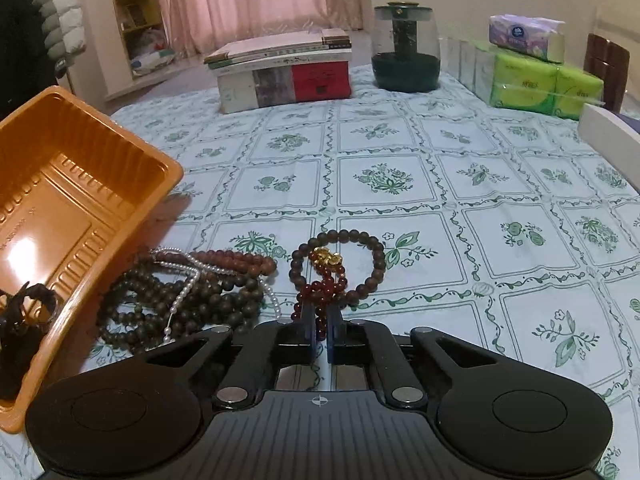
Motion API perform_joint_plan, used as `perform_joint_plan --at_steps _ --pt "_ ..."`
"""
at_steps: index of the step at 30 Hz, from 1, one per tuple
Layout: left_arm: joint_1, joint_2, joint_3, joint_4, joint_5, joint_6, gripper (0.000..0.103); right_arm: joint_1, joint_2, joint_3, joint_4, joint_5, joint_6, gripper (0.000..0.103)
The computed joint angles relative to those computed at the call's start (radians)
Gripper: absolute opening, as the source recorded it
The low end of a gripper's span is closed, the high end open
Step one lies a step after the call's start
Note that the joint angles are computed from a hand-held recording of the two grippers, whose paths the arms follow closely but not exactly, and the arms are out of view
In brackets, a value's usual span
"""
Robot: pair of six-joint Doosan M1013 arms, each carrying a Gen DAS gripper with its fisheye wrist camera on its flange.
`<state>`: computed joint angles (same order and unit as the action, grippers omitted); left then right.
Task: Organize jewelry
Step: 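Grasp the red amber bead bracelet with the right tool, then carry the red bracelet into the orange tray and open the right tool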
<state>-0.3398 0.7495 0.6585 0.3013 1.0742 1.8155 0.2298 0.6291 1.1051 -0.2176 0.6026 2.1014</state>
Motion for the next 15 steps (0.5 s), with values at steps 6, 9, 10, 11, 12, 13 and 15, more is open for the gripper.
perform_joint_plan --at_steps 6,9,10,11,12,13,15 --pt "0.000 0.000 0.000 0.000 -0.001 0.000 0.003 0.002 -0.042 0.048 -0.066 -0.045 0.014 0.005" --pt "0.001 0.000 0.000 -0.001 -0.001 0.002 0.003 -0.002 -0.063 0.061 -0.074 -0.071 -0.004 0.005" --pt "0.001 0.000 0.000 -0.001 0.000 0.002 0.003 -0.003 -0.069 0.062 -0.072 -0.077 -0.016 0.005" --pt "0.001 0.000 0.000 -0.001 0.000 0.002 0.003 -0.004 -0.073 0.060 -0.068 -0.080 -0.030 0.005" --pt "0.001 0.000 0.001 -0.001 -0.001 0.001 0.003 -0.005 -0.078 0.058 -0.059 -0.085 -0.051 0.005" --pt "0.000 0.000 0.001 0.000 -0.001 0.001 0.003 -0.007 -0.080 0.053 -0.038 -0.085 -0.082 0.005" --pt "0.001 0.000 0.000 -0.001 -0.001 0.001 0.003 -0.011 -0.083 0.041 0.020 -0.082 -0.158 0.005"
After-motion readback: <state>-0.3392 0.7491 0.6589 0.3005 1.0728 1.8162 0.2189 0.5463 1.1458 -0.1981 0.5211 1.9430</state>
